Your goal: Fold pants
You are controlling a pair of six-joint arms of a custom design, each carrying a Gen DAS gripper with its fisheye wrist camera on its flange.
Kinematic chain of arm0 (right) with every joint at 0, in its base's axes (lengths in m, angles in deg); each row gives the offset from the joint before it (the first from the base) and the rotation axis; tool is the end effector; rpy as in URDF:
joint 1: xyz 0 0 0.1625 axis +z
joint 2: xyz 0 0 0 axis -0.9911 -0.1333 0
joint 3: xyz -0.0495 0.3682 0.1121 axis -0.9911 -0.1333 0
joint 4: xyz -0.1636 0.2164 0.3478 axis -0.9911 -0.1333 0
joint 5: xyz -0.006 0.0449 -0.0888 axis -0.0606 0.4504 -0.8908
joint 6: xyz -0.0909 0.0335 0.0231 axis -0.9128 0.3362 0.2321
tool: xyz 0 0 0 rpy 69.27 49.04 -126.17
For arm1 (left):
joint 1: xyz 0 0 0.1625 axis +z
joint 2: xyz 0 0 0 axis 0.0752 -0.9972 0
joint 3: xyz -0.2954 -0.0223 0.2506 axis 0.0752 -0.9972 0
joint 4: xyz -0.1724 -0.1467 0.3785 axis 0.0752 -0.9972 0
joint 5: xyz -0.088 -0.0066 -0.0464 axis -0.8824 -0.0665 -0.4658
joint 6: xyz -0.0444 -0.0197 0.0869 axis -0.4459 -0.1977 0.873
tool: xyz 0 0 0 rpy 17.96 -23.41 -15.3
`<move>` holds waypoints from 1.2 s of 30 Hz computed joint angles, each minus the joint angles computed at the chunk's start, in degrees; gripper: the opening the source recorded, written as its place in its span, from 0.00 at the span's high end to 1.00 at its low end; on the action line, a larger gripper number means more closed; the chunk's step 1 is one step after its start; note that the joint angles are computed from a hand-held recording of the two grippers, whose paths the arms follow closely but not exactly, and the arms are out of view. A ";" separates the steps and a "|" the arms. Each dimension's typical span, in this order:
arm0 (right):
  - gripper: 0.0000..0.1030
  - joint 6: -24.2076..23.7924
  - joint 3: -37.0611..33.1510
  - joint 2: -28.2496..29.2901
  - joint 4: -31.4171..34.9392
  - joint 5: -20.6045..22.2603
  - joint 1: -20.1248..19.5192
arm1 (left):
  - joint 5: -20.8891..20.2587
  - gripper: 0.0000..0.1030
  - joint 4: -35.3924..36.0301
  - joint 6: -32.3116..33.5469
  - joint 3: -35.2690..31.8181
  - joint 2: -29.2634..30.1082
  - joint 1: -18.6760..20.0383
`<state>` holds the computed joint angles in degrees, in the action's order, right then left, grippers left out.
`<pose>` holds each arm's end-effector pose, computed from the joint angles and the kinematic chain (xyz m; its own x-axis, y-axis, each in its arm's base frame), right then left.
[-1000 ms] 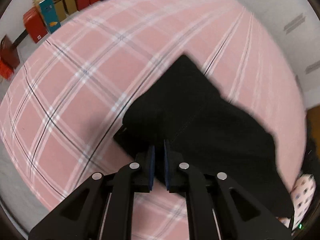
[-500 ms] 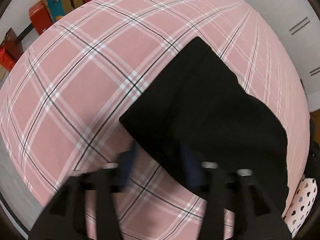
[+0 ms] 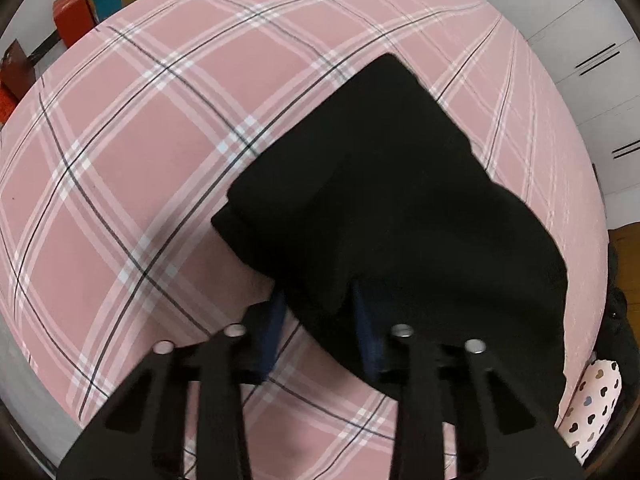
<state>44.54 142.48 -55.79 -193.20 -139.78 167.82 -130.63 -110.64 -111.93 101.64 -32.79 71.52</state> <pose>0.0520 -0.6202 0.3174 -0.8656 0.5002 0.0214 0.3293 0.6011 -0.7281 0.0327 -0.6761 0.4497 -0.7505 -0.5781 -0.3202 -0.3219 0.7430 -0.5868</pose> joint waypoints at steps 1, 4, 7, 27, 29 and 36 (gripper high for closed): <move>0.95 -1.82 -0.54 -0.12 -1.46 -1.17 1.10 | -0.32 0.81 -0.98 0.77 -0.12 -0.22 -0.28; 0.96 -7.43 -1.23 -2.97 -2.32 -3.45 3.70 | -1.52 0.83 -2.19 2.80 -1.08 -1.00 -1.07; 0.96 -13.24 -1.85 -3.48 2.57 -10.77 4.64 | 2.78 0.87 1.44 4.17 -2.50 -0.73 -2.16; 0.51 -24.44 -19.13 19.42 16.04 -9.64 20.97 | 12.15 0.48 -2.25 7.54 8.41 -0.79 -8.82; 0.51 -26.04 -28.79 27.67 20.15 -6.27 22.57 | 12.07 0.58 0.87 3.49 8.42 0.36 -6.85; 0.51 -32.97 -70.38 57.48 39.04 -8.57 26.33 | 8.32 0.57 -10.44 12.16 15.38 -4.34 -4.95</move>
